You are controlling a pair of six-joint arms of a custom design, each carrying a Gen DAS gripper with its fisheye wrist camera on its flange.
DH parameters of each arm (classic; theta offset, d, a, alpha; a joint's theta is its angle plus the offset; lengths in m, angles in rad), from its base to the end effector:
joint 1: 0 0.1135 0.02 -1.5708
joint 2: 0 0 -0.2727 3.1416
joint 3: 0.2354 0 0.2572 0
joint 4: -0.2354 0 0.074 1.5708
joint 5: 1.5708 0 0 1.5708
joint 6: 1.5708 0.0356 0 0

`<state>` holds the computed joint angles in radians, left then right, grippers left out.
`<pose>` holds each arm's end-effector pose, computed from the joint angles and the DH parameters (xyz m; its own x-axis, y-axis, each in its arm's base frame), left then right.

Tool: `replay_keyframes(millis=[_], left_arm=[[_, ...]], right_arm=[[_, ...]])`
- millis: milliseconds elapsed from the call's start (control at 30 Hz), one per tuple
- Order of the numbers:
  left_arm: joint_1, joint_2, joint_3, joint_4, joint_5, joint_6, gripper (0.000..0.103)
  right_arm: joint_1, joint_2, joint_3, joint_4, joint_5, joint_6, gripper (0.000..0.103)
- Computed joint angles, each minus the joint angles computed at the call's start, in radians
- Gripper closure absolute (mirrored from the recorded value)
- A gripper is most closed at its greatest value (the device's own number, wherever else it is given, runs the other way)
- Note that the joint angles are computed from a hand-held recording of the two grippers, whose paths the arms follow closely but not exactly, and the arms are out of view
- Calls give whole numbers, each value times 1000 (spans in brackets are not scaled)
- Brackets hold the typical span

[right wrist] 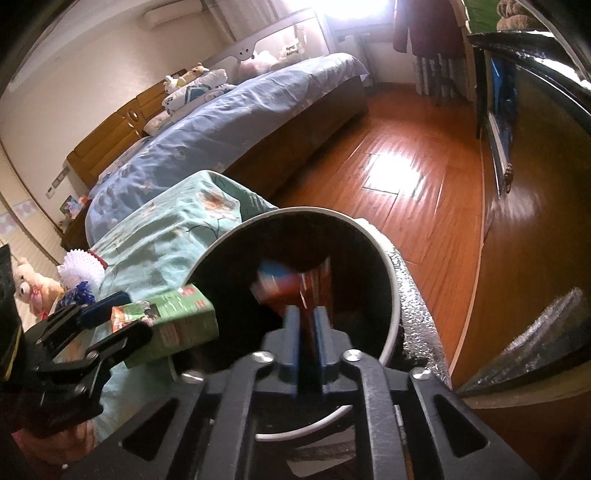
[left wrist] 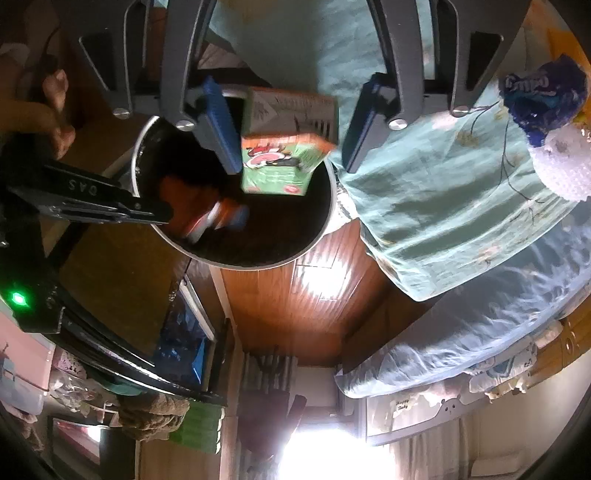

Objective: Collect trash
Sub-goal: 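Open both tools to drop the carton and wrapper into the bin, then grasp the yellow mesh fruit net with the left tool while the right tool grasps the blue Oreo wrapper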

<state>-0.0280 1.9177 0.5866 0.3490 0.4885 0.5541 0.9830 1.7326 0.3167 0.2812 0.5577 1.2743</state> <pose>0.2883 -0.0248 0.0536 -0.5569 0.4804 -0.6776 0.6800 0.7322 -0.0397 0.1298 0.1608 0.0503 -0.7035 0.4075 -0.5822 0.3106 0.9132 0.2638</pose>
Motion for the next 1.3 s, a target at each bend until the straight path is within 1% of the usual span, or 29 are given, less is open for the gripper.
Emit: replay_keyframes(millis=[67, 133, 167, 200, 267, 367, 533, 600, 633, 700, 800, 933, 1000, 1200, 1300], left_arm=[[25, -21, -24, 5, 19, 19, 41], [54, -40, -51, 16, 34, 30, 38], [72, -49, -60, 13, 45, 37, 37], [96, -57, -67, 5, 60, 44, 35], [139, -71, -77, -13, 85, 57, 33], [222, -93, -89, -56, 129, 88, 32], [369, -123, -98, -144, 193, 170, 32], [428, -122, -86, -196, 212, 211, 32], [466, -119, -77, -229, 223, 237, 32], [521, -119, -60, -275, 240, 274, 32], [610, -112, -43, -324, 258, 327, 32], [707, -101, -7, -396, 279, 368, 32], [749, -85, 32, -441, 287, 393, 32], [858, -74, 67, -487, 291, 455, 32], [891, -56, 99, -506, 292, 450, 32]], right_arm=[[11, -6, -2, -9, 14, 21, 59], [31, -13, 1, -24, 32, 44, 53], [45, -15, 7, -38, 43, 60, 52], [57, -17, 10, -48, 51, 73, 50], [88, -14, 27, -75, 73, 108, 39], [130, -2, 58, -114, 104, 156, 33], [184, 39, 125, -154, 137, 213, 30], [200, 63, 162, -162, 146, 212, 27], [206, 77, 182, -161, 147, 207, 24], [217, 102, 220, -165, 150, 202, 23], [225, 146, 279, -147, 143, 166, 22], [235, 208, 367, -120, 133, 105, 22], [234, 239, 411, -100, 121, 69, 22], [217, 338, 557, -79, 59, -44, 21], [209, 381, 621, -74, 31, -85, 21]])
